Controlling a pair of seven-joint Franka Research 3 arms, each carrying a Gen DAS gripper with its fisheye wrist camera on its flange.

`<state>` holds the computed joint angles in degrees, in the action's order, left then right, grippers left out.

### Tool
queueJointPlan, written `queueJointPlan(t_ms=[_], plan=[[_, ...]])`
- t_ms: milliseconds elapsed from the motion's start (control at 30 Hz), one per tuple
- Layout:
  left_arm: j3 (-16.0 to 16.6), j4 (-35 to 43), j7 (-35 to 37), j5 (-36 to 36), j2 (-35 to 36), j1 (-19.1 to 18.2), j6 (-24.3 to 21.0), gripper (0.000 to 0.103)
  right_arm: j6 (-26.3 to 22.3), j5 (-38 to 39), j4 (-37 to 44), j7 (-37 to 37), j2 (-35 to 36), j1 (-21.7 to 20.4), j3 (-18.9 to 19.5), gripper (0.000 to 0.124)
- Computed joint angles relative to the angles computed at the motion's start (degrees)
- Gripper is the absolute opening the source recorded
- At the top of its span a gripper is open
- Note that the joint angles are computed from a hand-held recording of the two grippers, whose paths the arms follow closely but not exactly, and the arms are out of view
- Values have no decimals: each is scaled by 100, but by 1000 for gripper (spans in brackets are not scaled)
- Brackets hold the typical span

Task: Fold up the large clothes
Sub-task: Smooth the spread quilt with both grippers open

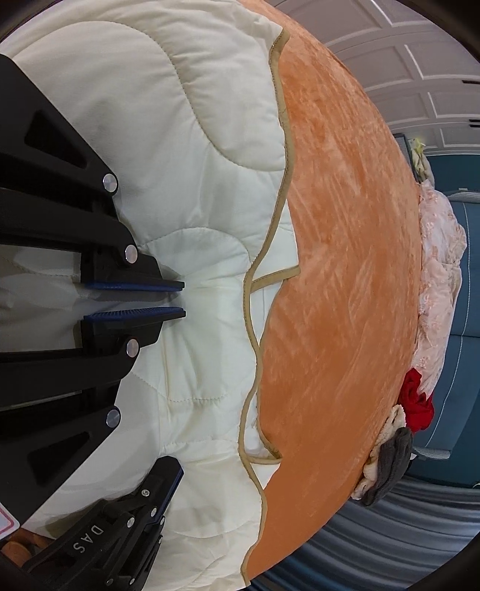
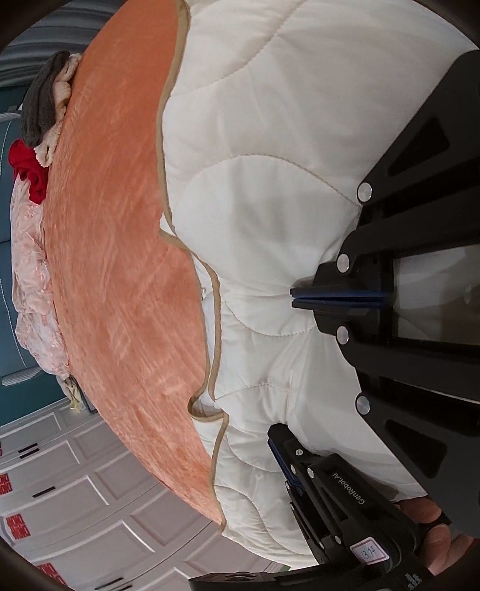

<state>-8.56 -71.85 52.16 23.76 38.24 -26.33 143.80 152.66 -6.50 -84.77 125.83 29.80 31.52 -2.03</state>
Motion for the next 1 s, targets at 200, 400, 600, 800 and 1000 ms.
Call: queueJointPlan(t_ms=[200, 400, 600, 800, 1000], plan=[[80, -34, -100, 144, -1, -64, 49, 11, 141, -98, -88, 99, -18, 54, -65, 0], [102, 8, -137, 236, 5, -104, -24, 11, 180, -127, -118, 143, -40, 65, -76, 0], [-90, -424, -142, -82, -419, 114, 46, 13, 452, -549, -724, 955, -604, 329, -440, 5], [-371, -1763, -254, -389, -1529, 339, 214, 14, 462, -432, -1541, 847, -1484, 13, 181, 6], [-537, -2417, -500, -579, -2037, 338, 37, 14, 24, 41, -1744, 396, -1705, -28, 694, 6]])
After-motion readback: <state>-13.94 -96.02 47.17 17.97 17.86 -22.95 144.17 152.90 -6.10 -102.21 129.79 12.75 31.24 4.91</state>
